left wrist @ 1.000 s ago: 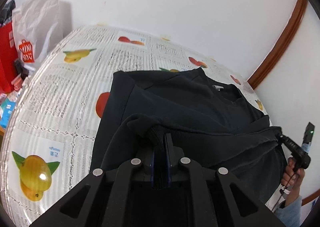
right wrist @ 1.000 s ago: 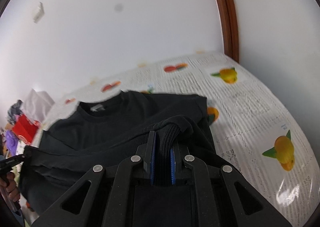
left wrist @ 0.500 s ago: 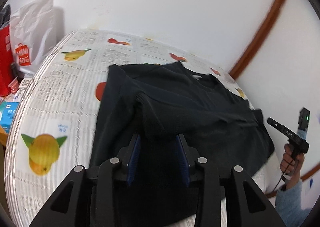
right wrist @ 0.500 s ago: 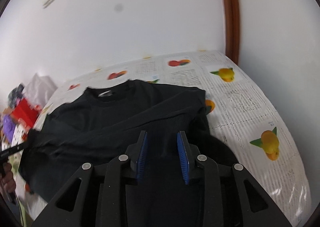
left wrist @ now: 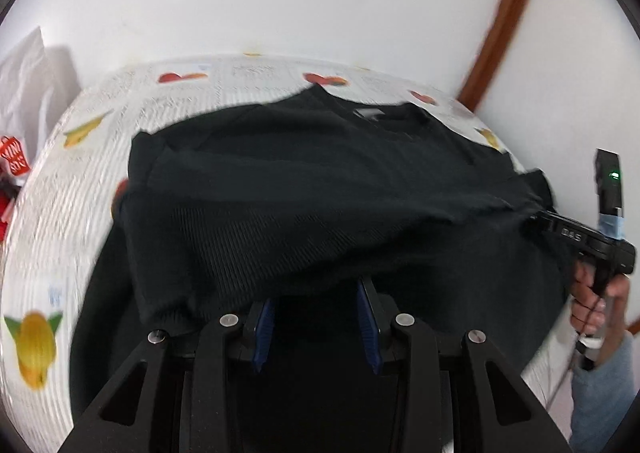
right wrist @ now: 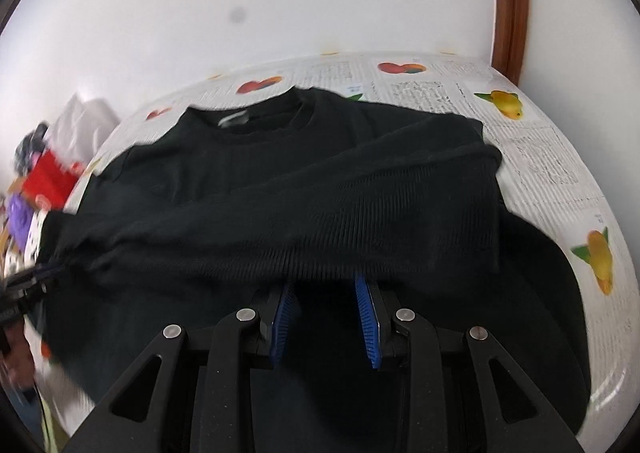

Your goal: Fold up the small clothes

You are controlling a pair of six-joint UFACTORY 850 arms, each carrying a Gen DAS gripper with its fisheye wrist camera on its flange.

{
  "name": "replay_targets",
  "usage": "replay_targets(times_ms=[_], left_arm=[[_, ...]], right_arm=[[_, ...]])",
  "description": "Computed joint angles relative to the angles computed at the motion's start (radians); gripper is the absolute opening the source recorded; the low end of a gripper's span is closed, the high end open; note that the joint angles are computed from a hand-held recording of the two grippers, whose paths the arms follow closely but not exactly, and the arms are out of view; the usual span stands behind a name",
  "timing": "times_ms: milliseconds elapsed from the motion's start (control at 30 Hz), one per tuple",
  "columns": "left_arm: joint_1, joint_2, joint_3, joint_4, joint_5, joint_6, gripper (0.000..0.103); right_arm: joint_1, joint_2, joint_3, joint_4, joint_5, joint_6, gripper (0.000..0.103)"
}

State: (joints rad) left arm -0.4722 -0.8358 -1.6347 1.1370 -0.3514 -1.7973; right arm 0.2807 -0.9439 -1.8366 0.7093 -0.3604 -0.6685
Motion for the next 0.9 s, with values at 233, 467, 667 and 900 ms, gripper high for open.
replay_targets(times_ms=[233, 467, 667, 900], left_arm=[[0.045, -0.001, -0.046, 0.033, -0.101, -0.024, 0.034], [0.079, 0.040, 0.024, 0.001, -0.144, 0.053, 0.037], [0.108, -0.036, -0.079, -0.168, -0.153, 0.270, 0.037], [0.087, -0.038, -0.068, -0.118, -0.210, 0.214, 0.017]], right_arm=[[-0.009, -0.122, -0.239, -0.200, 0.039, 0.235, 0.031], [-0.027, -0.185, -0.356, -0.475, 0.031, 0.387, 0.049], [-0.030, -0.384, -0.687, -0.517, -0.204, 0.390, 0.049], [-0.031, -0.404, -0.707, -0.499, -0.220, 0.377, 0.034]])
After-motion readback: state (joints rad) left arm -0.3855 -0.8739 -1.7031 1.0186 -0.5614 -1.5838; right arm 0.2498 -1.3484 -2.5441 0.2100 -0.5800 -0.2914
